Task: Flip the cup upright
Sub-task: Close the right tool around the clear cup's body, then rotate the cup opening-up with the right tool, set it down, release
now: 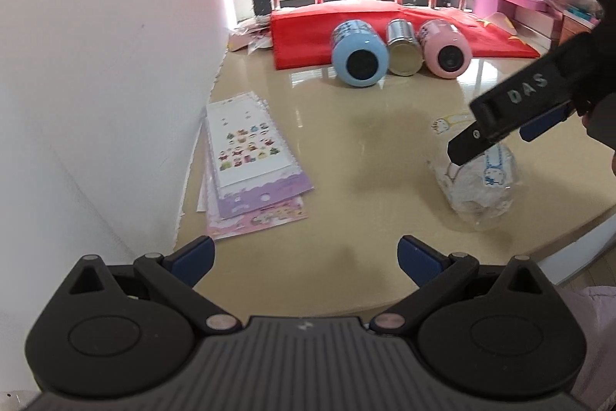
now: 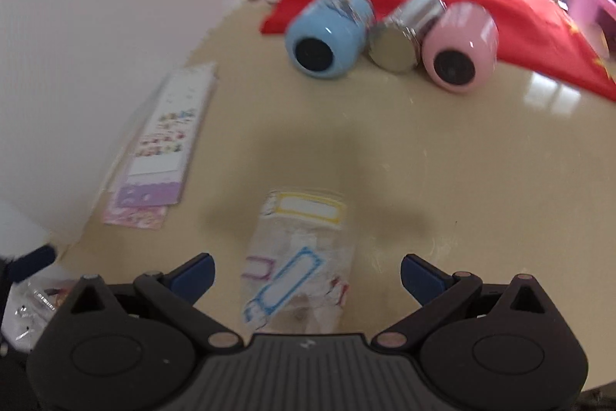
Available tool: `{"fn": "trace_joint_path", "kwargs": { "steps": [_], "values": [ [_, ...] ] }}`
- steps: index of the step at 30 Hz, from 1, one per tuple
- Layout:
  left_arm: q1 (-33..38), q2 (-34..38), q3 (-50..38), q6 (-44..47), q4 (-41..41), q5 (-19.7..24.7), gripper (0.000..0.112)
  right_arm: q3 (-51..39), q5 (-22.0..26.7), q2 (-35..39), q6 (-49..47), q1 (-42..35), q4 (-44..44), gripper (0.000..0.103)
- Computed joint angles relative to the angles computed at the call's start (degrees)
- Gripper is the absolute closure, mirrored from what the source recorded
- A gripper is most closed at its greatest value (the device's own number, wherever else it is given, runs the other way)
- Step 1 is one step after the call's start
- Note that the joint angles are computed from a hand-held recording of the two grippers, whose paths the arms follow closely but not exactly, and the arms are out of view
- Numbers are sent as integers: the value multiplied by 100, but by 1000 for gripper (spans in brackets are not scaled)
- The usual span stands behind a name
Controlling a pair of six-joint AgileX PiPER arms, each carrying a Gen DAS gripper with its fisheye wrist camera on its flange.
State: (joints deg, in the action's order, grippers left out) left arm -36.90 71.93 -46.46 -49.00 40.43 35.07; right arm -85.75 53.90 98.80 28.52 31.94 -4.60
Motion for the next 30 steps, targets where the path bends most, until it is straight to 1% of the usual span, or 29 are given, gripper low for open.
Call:
{"fn": "trace_joint_path", "kwargs": {
  "steps": [5,6,11,13,14,15,17,21,23,25,27,28,30],
  "values": [
    [291,26,83,161,-109,-224,9,-957,653,701,203,-114,254,1],
    [335,25,99,189,-145,-271,9,-1092,714,784,206,-120,305,3],
    [484,67,118,331,-298,-405,9,-1542,962,1143,465,-108,142,8],
    [521,76,144,355,-340,-471,9,-1748,1120,1315,459,-164,168,25],
    [537,70,159,374,-370,-508,9,-1770,1161,1351,407,-204,258,42],
    [530,55,174,360,-376,-520,9,-1674,1109,1313,259,-274,414,42],
    [543,10,218,348,-387,-563,9,-991,495,885,-118,-369,663,43],
    [567,43,203,314,-387,-556,9,427,-826,-155,-584,-402,636,43],
    [514,85,149,210,-328,-509,9,975,-1348,-577,-957,-497,799,43],
    [440,118,82,119,-283,-480,9,1716,-2104,-1133,-1442,-613,1072,43],
    [339,151,5,39,-232,-445,9,2321,-2780,-1593,-1733,-687,1120,44],
    [272,183,-54,-12,-194,-410,9,2560,-3024,-1776,-1942,-755,1259,44],
    [96,258,-184,-160,-113,-311,9,3149,-3708,-2160,-2737,-936,1871,44]
  ]
}}
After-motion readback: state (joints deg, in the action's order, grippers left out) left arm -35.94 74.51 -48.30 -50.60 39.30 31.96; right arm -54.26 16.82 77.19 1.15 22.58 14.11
